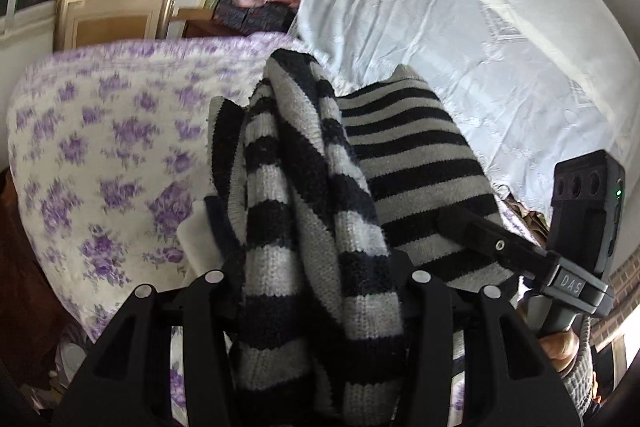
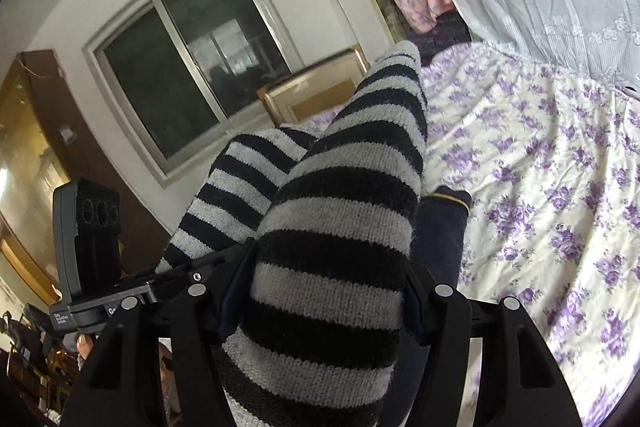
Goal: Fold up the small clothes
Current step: 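Lower the bundle onto the dark folded garment and open both grippers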
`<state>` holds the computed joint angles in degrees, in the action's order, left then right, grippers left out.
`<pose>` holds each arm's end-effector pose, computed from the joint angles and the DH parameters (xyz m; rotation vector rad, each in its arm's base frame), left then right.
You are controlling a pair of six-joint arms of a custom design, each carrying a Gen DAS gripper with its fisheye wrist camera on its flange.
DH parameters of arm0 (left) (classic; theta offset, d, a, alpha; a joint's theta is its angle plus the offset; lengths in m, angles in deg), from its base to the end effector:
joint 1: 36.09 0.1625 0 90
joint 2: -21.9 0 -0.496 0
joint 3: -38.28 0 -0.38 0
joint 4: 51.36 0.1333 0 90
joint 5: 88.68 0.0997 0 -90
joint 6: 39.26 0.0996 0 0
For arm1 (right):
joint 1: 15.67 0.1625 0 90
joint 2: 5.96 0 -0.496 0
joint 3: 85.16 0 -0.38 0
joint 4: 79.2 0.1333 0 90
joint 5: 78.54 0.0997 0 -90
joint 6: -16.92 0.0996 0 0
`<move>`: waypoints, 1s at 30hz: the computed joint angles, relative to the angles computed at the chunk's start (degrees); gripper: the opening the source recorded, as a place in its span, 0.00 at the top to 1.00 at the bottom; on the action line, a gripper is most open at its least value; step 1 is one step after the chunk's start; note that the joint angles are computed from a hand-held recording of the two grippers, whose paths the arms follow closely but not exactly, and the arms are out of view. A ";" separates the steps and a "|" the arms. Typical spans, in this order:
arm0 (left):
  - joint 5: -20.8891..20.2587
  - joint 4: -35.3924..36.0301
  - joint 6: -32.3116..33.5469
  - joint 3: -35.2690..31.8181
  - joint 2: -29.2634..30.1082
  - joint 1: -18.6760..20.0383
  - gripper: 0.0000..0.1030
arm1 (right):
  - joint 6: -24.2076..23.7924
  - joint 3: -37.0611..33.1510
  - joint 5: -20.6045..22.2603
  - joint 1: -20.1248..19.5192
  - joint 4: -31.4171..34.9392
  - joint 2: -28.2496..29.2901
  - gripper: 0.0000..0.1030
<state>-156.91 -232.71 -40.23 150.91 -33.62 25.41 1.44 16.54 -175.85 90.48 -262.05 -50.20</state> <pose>-0.1470 -0.6275 0.2319 0.5002 2.7321 -0.9616 0.3101 -0.6371 0.1654 0.7283 -2.7867 0.9198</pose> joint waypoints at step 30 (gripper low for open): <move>37.22 -14.99 1.72 7.74 7.58 -11.97 0.05 | 4.96 9.59 -0.70 -5.01 -7.12 -4.09 0.12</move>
